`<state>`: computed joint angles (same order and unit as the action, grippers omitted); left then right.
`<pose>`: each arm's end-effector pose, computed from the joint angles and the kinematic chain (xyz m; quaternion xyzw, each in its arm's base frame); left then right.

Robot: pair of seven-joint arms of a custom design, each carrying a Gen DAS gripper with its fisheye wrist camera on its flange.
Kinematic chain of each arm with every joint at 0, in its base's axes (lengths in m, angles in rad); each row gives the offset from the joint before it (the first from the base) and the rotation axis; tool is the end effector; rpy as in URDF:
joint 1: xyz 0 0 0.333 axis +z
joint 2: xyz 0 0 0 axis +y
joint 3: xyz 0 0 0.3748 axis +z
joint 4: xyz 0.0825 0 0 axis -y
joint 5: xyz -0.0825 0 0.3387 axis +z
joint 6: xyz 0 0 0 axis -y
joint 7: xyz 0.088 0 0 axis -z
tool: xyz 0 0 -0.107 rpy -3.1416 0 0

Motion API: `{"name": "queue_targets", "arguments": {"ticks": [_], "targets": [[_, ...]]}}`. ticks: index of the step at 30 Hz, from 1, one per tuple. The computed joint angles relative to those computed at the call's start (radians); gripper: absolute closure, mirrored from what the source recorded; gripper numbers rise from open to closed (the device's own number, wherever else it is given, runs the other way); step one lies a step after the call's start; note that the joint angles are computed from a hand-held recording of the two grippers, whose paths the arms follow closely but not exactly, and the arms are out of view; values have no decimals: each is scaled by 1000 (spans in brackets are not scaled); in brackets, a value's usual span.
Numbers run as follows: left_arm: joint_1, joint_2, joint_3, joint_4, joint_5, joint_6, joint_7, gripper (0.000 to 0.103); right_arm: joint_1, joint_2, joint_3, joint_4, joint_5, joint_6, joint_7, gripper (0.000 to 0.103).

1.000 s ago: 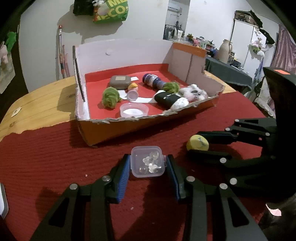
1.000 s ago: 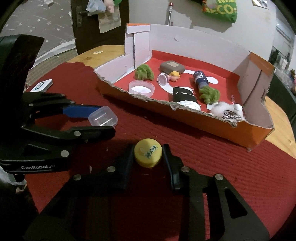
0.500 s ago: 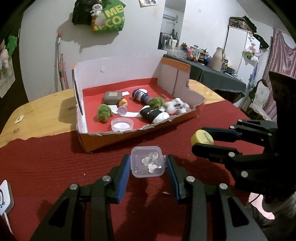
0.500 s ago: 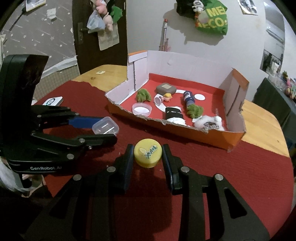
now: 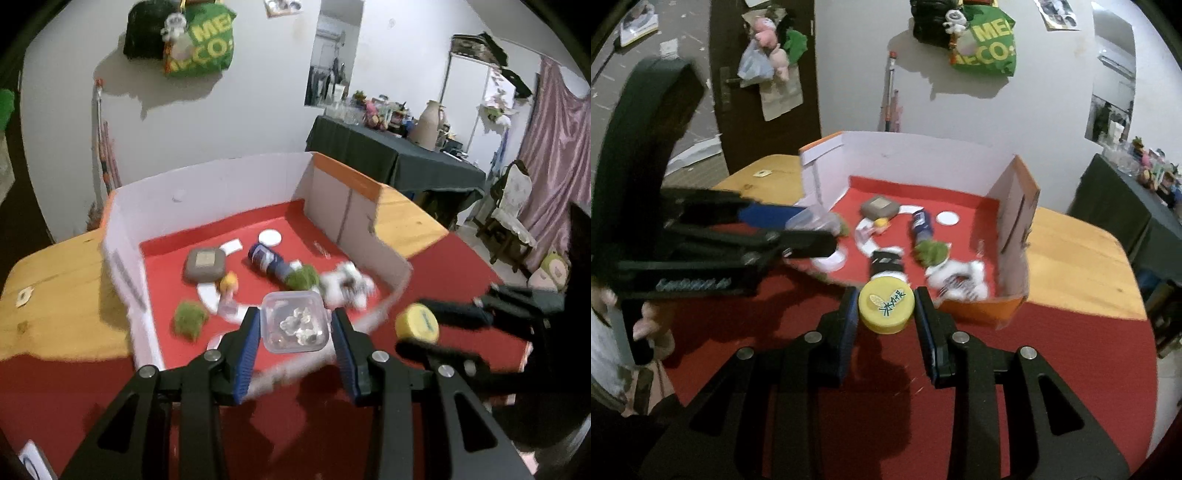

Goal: Organize objects
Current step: 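Carry clear box with left tool into box while right tool carries yellow cap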

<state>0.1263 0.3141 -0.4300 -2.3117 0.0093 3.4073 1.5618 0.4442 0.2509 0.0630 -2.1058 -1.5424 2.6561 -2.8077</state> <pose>0.5486 -0.1513 0.4109 -0.5699 0.7193 -0.3504 0.1869 0.4833 0.2980 0.3995 -0.6190 0.6617 -0.3273 0.2681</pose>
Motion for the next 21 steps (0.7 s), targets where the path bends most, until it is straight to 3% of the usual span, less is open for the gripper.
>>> {"name": "queue_targets", "arguments": {"ticks": [2,3,6,9,12,15,21], "targets": [[-5,51,1,117,-5,-104,10,62,-14,6,-9,19,33,2,-45,74],[-44,75,38,182,-26,-166,15,62,-20,10,-15,29,52,-1,-69,74],[-56,146,41,329,-60,-296,48,62,-45,33,-33,65,127,13,-157,74],[-138,223,125,493,-70,-423,43,62,-71,74,-53,111,236,31,-277,74],[-216,286,211,619,-73,-511,31,62,-78,111,-74,150,328,32,-376,74],[-242,357,237,746,-107,-614,50,62,-80,143,-91,179,412,39,-459,74],[-263,450,272,901,-167,-740,73,62,-70,204,-117,242,569,16,-615,74]]}}
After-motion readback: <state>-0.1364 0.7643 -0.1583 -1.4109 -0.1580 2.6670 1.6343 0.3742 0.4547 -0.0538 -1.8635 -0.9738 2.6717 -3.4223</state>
